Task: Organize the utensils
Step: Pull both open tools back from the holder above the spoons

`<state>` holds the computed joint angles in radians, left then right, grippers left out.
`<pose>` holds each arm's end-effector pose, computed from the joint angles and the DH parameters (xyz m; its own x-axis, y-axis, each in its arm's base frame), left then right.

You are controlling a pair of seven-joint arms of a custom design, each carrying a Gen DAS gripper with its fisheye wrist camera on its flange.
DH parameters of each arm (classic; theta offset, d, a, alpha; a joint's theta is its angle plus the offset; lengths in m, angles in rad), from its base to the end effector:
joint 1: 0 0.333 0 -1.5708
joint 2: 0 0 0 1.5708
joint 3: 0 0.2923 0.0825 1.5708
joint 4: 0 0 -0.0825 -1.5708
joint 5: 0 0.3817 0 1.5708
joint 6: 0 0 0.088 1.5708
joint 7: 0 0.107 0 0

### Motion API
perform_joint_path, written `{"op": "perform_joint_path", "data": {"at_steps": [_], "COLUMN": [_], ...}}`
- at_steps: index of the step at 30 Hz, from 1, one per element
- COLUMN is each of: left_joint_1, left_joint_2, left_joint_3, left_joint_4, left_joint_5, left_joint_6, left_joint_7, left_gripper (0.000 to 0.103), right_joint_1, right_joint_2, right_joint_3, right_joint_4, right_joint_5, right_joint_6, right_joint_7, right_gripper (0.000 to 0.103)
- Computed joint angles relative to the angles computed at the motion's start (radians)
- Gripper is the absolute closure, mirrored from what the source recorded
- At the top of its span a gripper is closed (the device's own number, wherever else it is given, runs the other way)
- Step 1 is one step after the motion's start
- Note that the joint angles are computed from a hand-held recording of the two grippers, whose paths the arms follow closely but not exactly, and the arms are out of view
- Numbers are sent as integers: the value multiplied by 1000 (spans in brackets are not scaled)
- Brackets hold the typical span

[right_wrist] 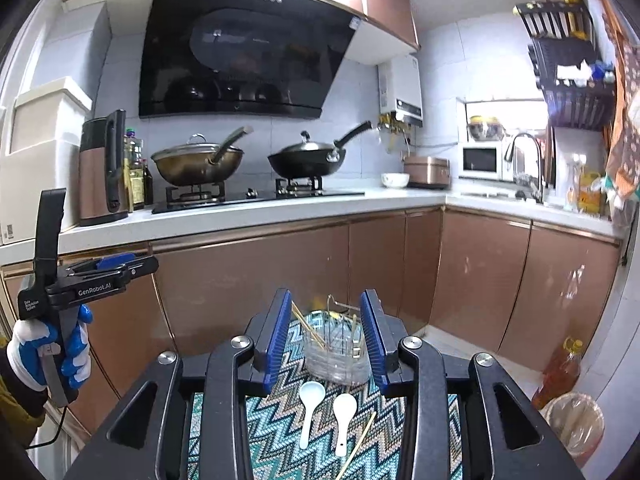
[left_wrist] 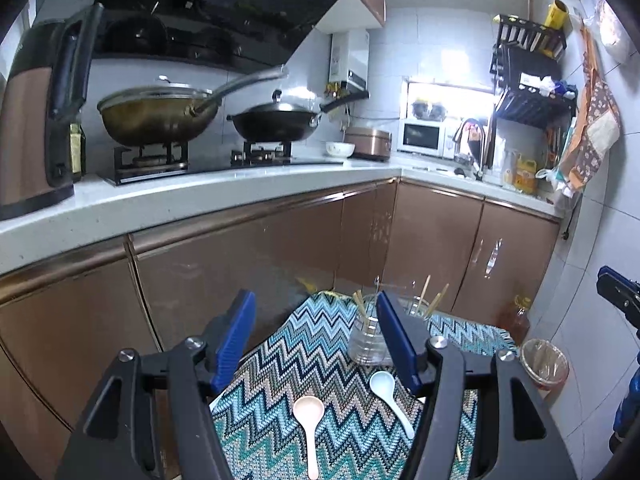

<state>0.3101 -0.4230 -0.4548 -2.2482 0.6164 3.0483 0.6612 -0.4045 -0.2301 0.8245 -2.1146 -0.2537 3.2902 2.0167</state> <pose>0.4707 -0.1502 0.6181 0.0447 -0.9961 0.0763 -0.3423 -0.0871 -0.9356 0.4700 0.2833 0.6162 0.3852 -0.9223 -0.0298 -0.2350 -0.0668 -0.9697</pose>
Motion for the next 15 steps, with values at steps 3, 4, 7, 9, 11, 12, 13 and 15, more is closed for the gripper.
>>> {"op": "perform_joint_path", "data": {"at_steps": [3, 4, 7, 9, 11, 12, 13, 15], "left_joint_1": [-6, -13, -49, -84, -122, -145, -171, -211], "left_joint_2": [40, 56, 114, 163, 202, 223, 248, 287], "left_joint_3": [4, 9, 36, 63, 93, 112, 135, 170], "left_joint_4": [12, 17, 35, 49, 61, 68, 75, 87], "left_joint_5": [-2, -2, -1, -3, -3, -13, -32, -55], "left_joint_6": [-2, -4, -15, -27, -40, -45, -48, -53], "left_joint_7": [0, 2, 16, 31, 37, 49, 68, 91], "left_gripper": [42, 42, 42, 42, 42, 42, 42, 42], "right_joint_1": [-42, -58, -132, -224, -305, -293, -246, -182], "right_joint_2": [33, 44, 95, 141, 213, 260, 298, 365], "right_joint_3": [35, 49, 115, 201, 271, 259, 216, 163], "right_joint_4": [12, 18, 43, 67, 108, 133, 150, 179], "right_joint_5": [-6, -12, -65, -133, -319, -423, -468, -492], "right_joint_6": [-6, -12, -40, -70, -111, -138, -159, -202], "right_joint_7": [8, 13, 51, 102, 251, 332, 362, 369], "right_gripper": [67, 67, 67, 67, 67, 67, 67, 67]}}
